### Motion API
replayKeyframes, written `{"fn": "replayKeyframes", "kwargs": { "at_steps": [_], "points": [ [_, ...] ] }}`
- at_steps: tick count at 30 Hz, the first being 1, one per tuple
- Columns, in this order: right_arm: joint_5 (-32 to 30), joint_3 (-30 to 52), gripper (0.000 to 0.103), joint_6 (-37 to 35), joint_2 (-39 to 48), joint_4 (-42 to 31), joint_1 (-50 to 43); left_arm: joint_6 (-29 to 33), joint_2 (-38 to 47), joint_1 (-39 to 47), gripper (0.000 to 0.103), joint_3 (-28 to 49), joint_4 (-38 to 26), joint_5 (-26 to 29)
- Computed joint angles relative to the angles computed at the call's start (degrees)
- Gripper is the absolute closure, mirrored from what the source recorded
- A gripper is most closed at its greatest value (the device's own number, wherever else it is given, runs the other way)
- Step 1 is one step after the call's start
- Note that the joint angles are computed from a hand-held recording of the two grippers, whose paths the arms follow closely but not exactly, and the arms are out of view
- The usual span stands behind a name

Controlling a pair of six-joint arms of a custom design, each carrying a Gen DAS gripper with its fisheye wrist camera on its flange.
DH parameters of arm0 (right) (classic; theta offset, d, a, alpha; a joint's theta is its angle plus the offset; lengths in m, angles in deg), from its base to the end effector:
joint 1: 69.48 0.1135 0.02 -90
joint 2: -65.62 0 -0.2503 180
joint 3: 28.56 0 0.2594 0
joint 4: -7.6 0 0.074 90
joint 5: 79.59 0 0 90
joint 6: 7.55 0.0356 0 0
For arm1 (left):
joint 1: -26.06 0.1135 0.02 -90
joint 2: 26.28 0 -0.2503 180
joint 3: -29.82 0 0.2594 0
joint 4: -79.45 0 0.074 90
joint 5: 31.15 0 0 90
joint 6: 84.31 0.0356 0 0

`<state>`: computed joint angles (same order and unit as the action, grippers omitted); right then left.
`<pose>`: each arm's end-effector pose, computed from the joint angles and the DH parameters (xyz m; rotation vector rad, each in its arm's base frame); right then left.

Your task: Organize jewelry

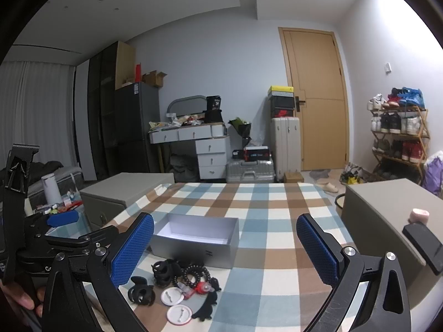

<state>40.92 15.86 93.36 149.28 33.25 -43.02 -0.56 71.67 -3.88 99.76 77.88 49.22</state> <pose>0.2722 0.1153 0.1736 0.1343 1.7696 -0.0108 0.3310 -0.1838 0.1857 0.3276 2.0600 -0.2099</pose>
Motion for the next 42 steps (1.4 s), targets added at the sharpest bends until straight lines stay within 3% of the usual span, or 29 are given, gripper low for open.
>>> {"fn": "replayKeyframes", "kwargs": {
  "at_steps": [28, 34, 42],
  "points": [
    [-0.7, 0.3, 0.0, -0.2, 0.9, -0.2, 0.4, 0.2, 0.9, 0.5, 0.001, 0.5, -1.9, 1.5],
    [-1.9, 0.1, 0.0, 0.9, 2.9, 0.8, -0.6, 0.4, 3.0, 1.4, 0.001, 1.6, -3.6, 4.4],
    [-4.9, 0.3, 0.0, 2.8, 6.5, 1.0, -3.1, 0.3, 9.1, 4.8, 0.001, 4.1, -7.1, 12.6]
  ]
}}
